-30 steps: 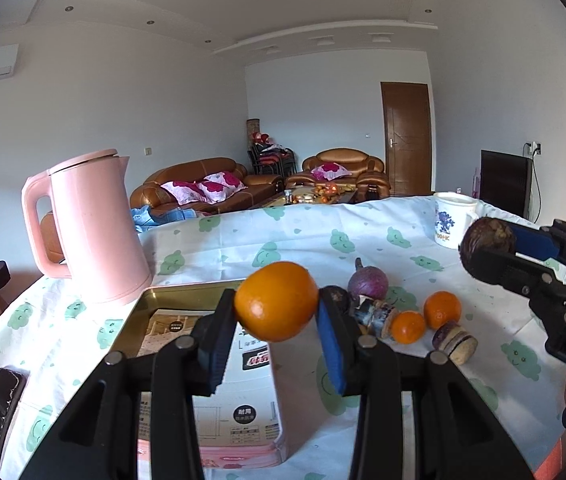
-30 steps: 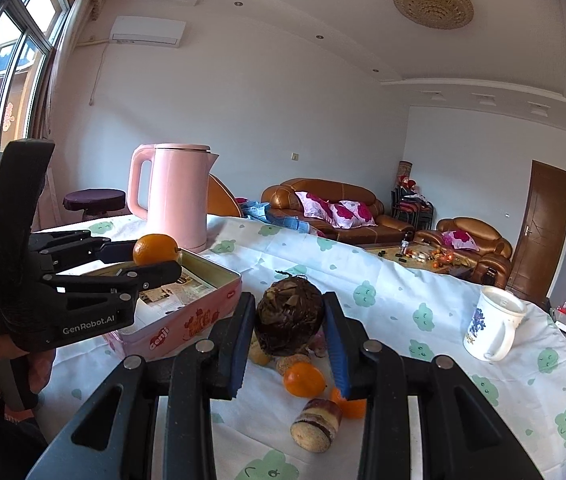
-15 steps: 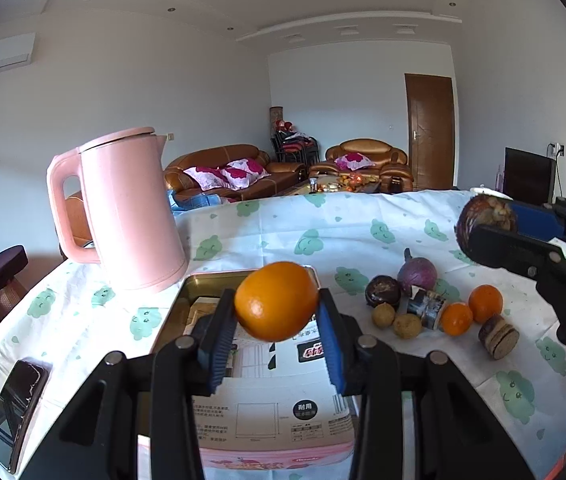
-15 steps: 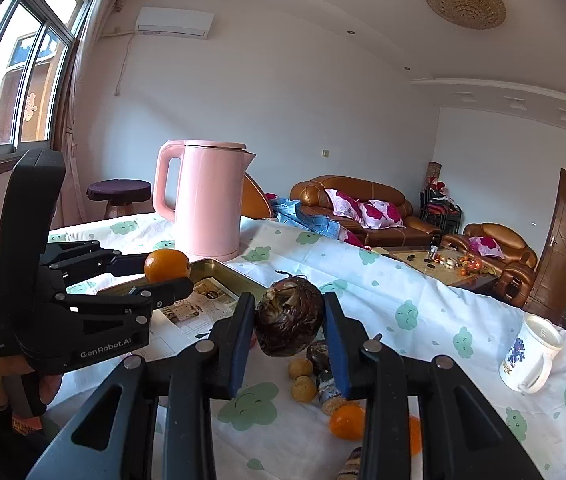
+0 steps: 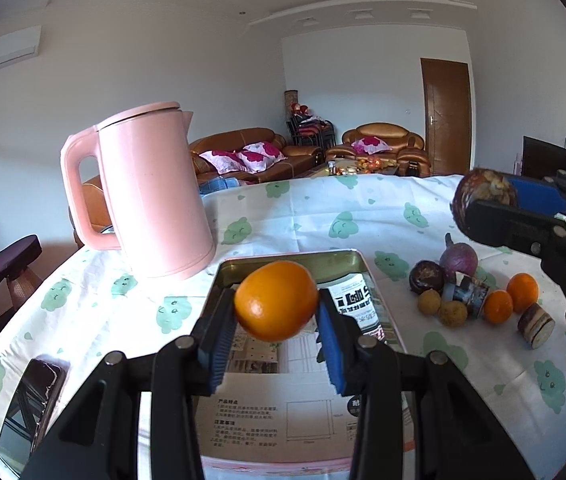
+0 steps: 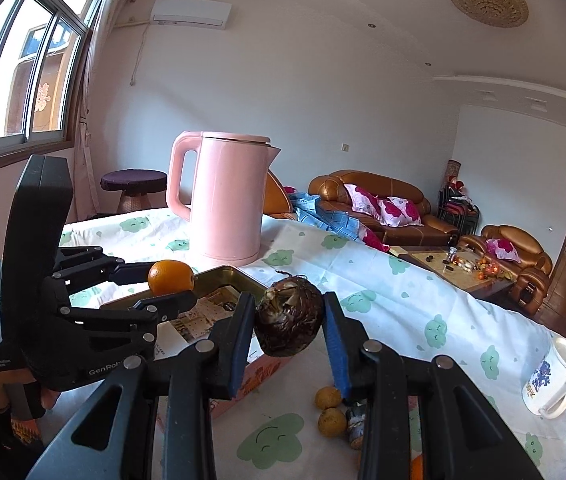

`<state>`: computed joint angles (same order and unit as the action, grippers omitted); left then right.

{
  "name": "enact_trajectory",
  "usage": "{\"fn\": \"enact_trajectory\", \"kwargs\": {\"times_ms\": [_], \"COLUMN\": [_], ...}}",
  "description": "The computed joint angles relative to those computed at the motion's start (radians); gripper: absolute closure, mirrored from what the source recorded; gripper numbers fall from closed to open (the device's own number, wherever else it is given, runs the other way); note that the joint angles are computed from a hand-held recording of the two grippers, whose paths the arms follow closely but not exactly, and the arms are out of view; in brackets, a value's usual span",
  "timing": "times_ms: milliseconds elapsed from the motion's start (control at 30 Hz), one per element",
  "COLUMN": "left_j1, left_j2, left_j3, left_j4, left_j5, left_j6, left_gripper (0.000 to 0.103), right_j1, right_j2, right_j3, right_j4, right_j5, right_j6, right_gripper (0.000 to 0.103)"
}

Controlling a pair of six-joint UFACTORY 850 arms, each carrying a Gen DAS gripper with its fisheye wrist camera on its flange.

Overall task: Organize fruits
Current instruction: 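Lower the orange into the tin with the left gripper while the right carries the dark fruit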

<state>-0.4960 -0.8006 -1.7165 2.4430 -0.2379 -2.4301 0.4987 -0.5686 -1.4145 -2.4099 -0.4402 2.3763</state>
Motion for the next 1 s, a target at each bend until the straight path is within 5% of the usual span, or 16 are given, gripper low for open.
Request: {"fn": "enact_trajectory", "kwargs": {"times_ms": [667,1000], "left_j1": [0.031,0.041], "left_j2": [-0.094,-0.138], "left_j3": [-0.147,-0.223], "left_j4": [-0.715,-1.160], "left_j5": [0.049,0.051], "left_j6": [0.765,1.238], "left_gripper": [0.062,0.062], "right_j1": [-0.017,-0.014], "right_j2": [-0.163,-0.234], "right_j3": [-0.225,-0.326], "right_j4": [0.177,0.525], "right_j5": [0.188,0.238], "right_j6": [-0.173,-0.521], "right_gripper": [0.067,0.067]}}
